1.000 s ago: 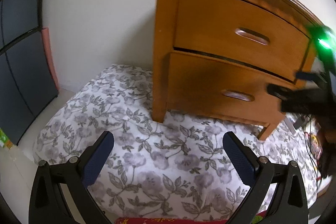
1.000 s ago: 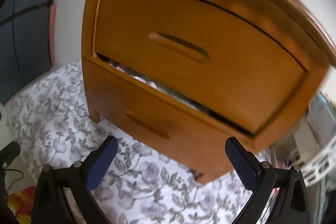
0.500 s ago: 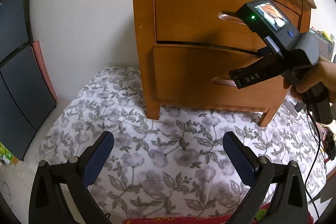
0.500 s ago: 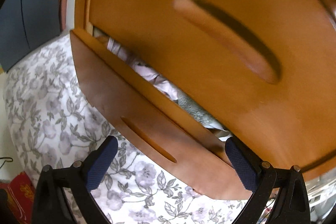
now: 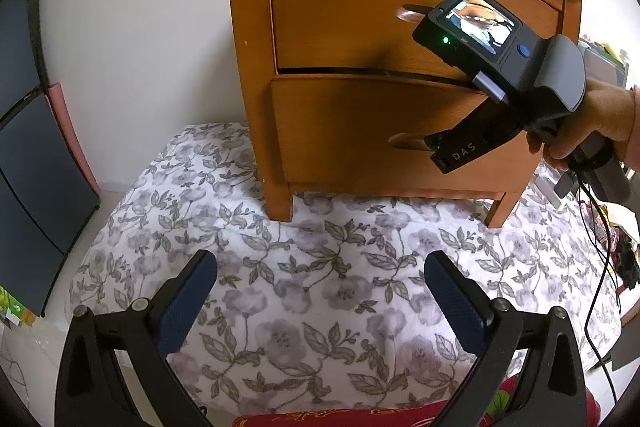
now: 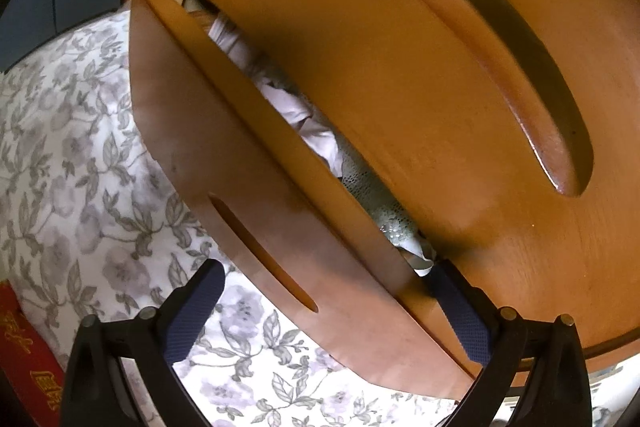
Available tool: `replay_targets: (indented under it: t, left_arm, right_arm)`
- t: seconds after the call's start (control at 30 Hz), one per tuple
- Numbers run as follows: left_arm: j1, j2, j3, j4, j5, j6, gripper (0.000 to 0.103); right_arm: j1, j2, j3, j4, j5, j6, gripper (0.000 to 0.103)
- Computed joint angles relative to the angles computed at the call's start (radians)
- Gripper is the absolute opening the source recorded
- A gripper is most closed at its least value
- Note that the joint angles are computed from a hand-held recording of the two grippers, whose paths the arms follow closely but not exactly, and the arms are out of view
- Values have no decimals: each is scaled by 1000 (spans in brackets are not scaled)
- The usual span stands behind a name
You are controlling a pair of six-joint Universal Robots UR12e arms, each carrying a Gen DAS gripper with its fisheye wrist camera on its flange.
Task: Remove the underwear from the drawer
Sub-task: 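Pull the lower drawer open with the right tool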
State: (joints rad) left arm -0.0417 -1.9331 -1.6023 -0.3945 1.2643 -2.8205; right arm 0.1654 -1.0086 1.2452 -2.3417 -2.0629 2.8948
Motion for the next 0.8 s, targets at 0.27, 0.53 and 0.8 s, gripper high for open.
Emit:
replay_targets:
  t: [0.27, 0.53, 0.8]
  left_arm:
    - [1, -1, 3, -11, -9, 3, 103]
    - [1, 0, 5, -20, -11, 6, 103]
    - [-6, -10, 23, -65, 1, 32, 103]
  right_arm:
    - [-4, -11, -6, 59, 41, -12, 103]
    - [-8, -45, 20, 91, 118, -47, 103]
    - [-26, -30, -21, 130, 153, 11, 72]
